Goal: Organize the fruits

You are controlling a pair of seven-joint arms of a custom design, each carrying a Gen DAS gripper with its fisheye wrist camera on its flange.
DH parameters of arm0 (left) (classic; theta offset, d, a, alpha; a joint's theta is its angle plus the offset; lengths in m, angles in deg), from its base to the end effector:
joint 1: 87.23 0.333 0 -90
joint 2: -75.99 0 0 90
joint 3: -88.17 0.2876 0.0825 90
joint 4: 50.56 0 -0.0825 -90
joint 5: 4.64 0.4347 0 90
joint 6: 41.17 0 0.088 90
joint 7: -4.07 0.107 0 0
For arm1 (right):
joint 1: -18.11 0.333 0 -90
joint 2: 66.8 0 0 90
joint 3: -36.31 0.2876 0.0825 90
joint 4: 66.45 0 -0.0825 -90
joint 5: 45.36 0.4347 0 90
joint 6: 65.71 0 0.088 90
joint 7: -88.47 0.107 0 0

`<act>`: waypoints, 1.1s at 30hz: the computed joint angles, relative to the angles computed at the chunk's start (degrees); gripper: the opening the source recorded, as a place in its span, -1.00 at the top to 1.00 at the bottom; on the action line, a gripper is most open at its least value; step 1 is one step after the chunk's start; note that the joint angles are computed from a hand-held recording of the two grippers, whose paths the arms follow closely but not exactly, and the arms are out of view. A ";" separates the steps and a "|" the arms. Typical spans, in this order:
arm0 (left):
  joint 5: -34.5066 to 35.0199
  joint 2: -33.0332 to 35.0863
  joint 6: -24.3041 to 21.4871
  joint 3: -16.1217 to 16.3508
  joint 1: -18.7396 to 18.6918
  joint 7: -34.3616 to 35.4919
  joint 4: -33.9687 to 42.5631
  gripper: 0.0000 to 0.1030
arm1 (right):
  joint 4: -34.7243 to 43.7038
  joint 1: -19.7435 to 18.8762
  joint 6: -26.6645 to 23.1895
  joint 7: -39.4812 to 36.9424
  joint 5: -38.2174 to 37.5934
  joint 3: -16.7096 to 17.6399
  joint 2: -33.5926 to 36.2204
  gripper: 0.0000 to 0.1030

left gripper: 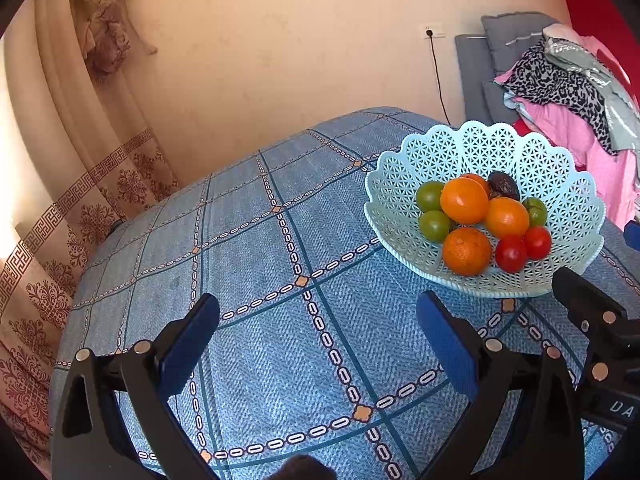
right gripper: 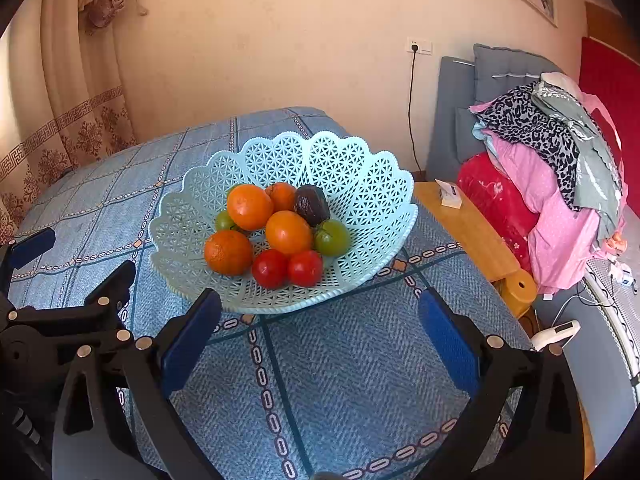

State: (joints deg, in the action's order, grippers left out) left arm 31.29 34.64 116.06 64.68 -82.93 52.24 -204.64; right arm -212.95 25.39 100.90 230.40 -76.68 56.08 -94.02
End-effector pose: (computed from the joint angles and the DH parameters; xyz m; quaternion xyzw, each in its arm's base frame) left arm 0.4191 -0.1633 0.4600 -0.5934 0.6663 -0.1975 0.4061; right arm 0.4304 0.2566 0.4518 -0.6654 0.6141 -0.2676 0.3295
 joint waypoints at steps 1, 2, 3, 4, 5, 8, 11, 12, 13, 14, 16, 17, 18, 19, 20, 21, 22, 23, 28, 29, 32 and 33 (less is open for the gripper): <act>0.01 0.00 -0.01 0.02 -0.03 0.03 0.00 -0.90 | 0.00 0.01 0.00 0.01 -0.02 -0.01 0.00 -0.95; 0.06 -0.02 -0.04 -0.07 0.02 -0.10 0.02 -0.90 | 0.00 0.02 -0.01 0.02 -0.03 -0.03 0.00 -0.95; 0.15 -0.05 -0.01 -0.13 0.06 -0.16 0.01 -0.90 | 0.01 0.07 -0.03 -0.02 -0.02 -0.08 0.01 -0.95; 0.22 -0.03 -0.04 -0.20 0.08 -0.20 0.07 -0.90 | 0.01 0.08 -0.03 -0.01 -0.03 -0.08 0.01 -0.95; 0.30 -0.05 -0.03 -0.26 0.10 -0.28 0.06 -0.90 | 0.01 0.09 -0.03 -0.01 -0.04 -0.09 0.01 -0.95; 0.43 -0.10 -0.01 -0.21 0.05 -0.33 -0.01 -0.90 | -0.03 0.16 0.01 0.06 0.09 -0.18 0.07 -0.95; 0.46 -0.08 -0.16 -0.28 0.01 -0.40 0.07 -0.90 | -0.08 0.20 0.01 0.06 0.14 -0.21 0.04 -0.95; 0.49 -0.07 -0.16 -0.26 -0.01 -0.42 0.07 -0.90 | -0.09 0.16 0.03 0.05 0.09 -0.19 0.03 -0.95; 0.52 -0.08 -0.16 -0.27 -0.02 -0.46 0.07 -0.90 | -0.09 0.16 0.03 0.05 0.10 -0.19 0.03 -0.95; 0.54 -0.07 -0.16 -0.26 -0.04 -0.48 0.07 -0.90 | -0.09 0.15 0.03 0.05 0.10 -0.18 0.03 -0.95; 0.64 -0.08 -0.16 -0.26 -0.01 -0.50 0.07 -0.90 | -0.09 0.15 0.03 0.05 0.10 -0.18 0.03 -0.95; 0.69 -0.09 -0.09 -0.21 -0.01 -0.47 0.04 -0.90 | -0.10 0.18 0.08 0.03 0.13 -0.21 0.05 -0.95; 0.70 -0.14 -0.04 -0.12 -0.02 -0.41 -0.03 -0.90 | -0.10 0.17 0.08 0.02 0.14 -0.21 0.05 -0.95; 0.70 -0.14 -0.04 -0.12 -0.02 -0.40 -0.03 -0.90 | -0.11 0.23 0.09 0.02 0.24 -0.26 0.05 -0.95; 0.70 -0.13 0.00 -0.08 -0.06 -0.30 -0.04 -0.90 | -0.14 0.25 0.11 0.03 0.29 -0.27 0.04 -0.95; 0.72 -0.13 0.03 -0.06 -0.06 -0.23 -0.06 -0.90 | -0.17 0.24 0.14 0.07 0.31 -0.25 0.03 -0.95; 0.70 -0.13 0.00 -0.10 -0.06 -0.23 -0.06 -0.90 | -0.17 0.23 0.14 0.06 0.33 -0.24 0.03 -0.95; 0.67 -0.10 -0.05 -0.12 -0.08 -0.22 -0.05 -0.90 | -0.17 0.22 0.14 0.05 0.34 -0.24 0.02 -0.95; 0.68 0.06 -0.26 -0.18 -0.17 -0.14 0.04 -0.90 | -0.16 0.12 0.14 0.05 0.30 -0.15 0.02 -0.95; 0.71 0.15 -0.25 -0.17 -0.15 -0.12 0.11 -0.90 | -0.16 0.12 0.14 0.06 0.30 -0.15 0.02 -0.95; 1.01 0.13 -0.28 -0.42 0.04 -0.40 0.14 -0.90 | -0.16 0.17 0.19 -0.02 0.36 -0.22 0.05 -0.95; 1.14 0.13 -0.29 -0.55 0.11 -0.55 0.14 -0.90 | -0.16 0.17 0.16 0.01 0.38 -0.20 0.04 -0.95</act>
State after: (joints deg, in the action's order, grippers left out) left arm 32.43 34.77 115.77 64.13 -82.82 51.68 -204.50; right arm -213.11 25.56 101.05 230.41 -76.30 55.88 -93.98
